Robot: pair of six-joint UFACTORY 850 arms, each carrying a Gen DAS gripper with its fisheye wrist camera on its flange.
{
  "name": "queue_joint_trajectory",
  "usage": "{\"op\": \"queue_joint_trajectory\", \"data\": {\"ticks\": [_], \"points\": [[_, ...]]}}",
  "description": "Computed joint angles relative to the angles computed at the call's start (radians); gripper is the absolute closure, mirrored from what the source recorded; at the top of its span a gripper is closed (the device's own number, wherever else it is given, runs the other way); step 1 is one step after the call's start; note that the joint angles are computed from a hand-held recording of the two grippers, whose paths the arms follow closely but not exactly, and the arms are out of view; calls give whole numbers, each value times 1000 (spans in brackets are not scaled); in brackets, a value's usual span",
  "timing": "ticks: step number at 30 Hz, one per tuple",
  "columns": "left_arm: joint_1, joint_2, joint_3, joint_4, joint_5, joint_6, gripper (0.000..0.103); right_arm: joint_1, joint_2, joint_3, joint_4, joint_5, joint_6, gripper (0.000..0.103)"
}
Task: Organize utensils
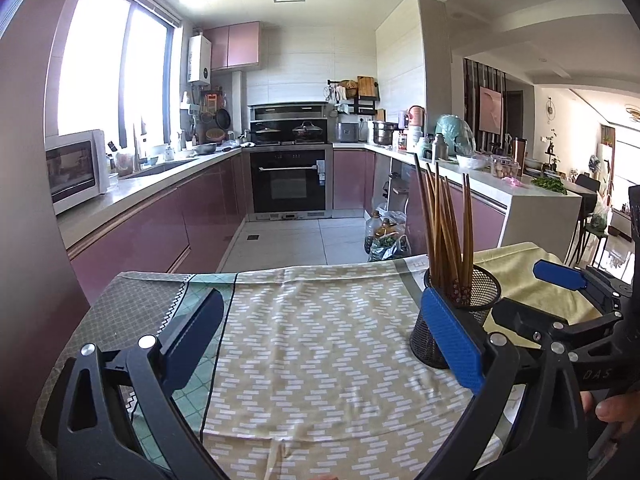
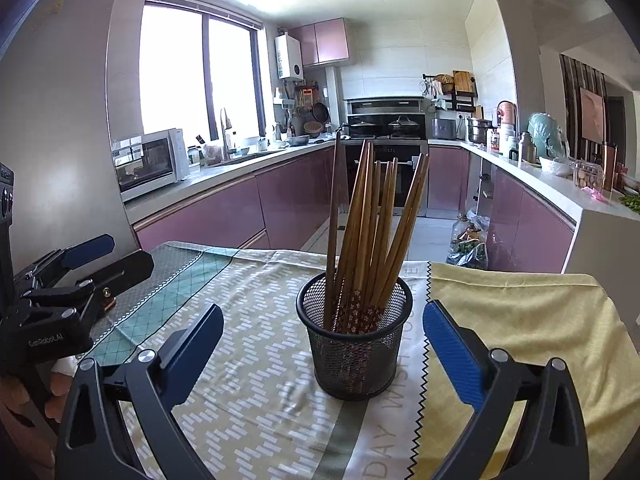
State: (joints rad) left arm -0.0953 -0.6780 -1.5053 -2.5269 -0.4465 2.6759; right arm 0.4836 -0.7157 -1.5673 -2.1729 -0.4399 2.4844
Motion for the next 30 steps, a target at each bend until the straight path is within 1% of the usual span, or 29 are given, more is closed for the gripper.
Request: {"op": "queue_joint_trajectory", "data": {"ticks": [2, 5, 9, 14, 30], "points": [[8, 13, 25, -39, -19, 24, 6, 12, -6, -4, 40, -30, -40, 6], [11, 32, 64, -126, -43, 95, 6, 25, -5, 6, 39, -71, -38, 6], [13, 43, 91, -205, -48, 157, 6, 34, -2, 18, 19, -87, 1, 6], [22, 51, 108, -185, -47, 120, 6, 43, -4, 21, 18, -101, 2, 6], [13, 70, 144, -334, -71, 268, 6, 52, -4, 32, 18, -137, 11, 6]]}}
